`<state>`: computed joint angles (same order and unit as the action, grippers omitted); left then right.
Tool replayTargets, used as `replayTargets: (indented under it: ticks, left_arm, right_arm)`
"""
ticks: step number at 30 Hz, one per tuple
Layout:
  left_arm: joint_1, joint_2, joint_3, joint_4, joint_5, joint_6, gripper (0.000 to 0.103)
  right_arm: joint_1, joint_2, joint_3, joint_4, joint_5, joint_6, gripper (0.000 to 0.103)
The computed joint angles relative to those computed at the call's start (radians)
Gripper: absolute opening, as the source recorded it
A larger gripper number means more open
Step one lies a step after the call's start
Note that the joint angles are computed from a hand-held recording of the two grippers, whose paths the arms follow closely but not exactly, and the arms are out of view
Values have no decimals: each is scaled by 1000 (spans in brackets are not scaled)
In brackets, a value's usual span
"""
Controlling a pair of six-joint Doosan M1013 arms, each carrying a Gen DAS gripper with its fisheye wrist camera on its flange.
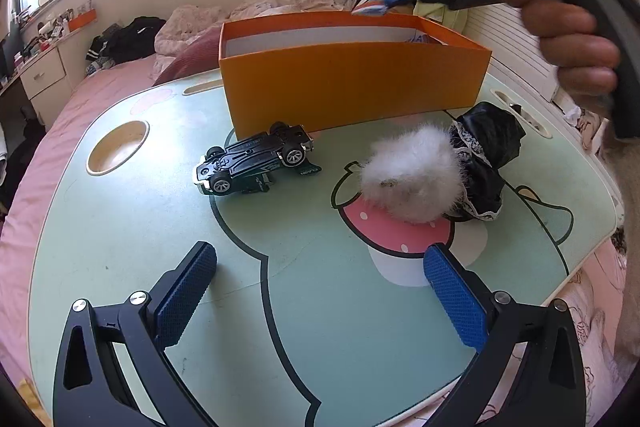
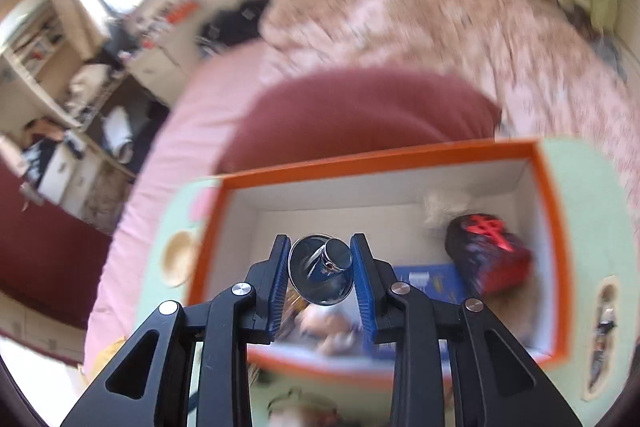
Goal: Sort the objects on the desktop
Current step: 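Grasp the silver metal cap and set it on the table by the car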
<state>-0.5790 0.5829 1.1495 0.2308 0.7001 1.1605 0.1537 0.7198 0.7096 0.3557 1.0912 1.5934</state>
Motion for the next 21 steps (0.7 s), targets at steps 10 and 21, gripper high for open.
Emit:
replayTargets:
  ticks: [10,21]
  left_arm:
    - [3,0,-2,23,6,-26,103]
    - [9,3,-3,9,-4,-11,103]
  right_arm:
    - [13,-234,417,46,-203,-229,29]
    - [26,-349,681,64,-680,-208,85]
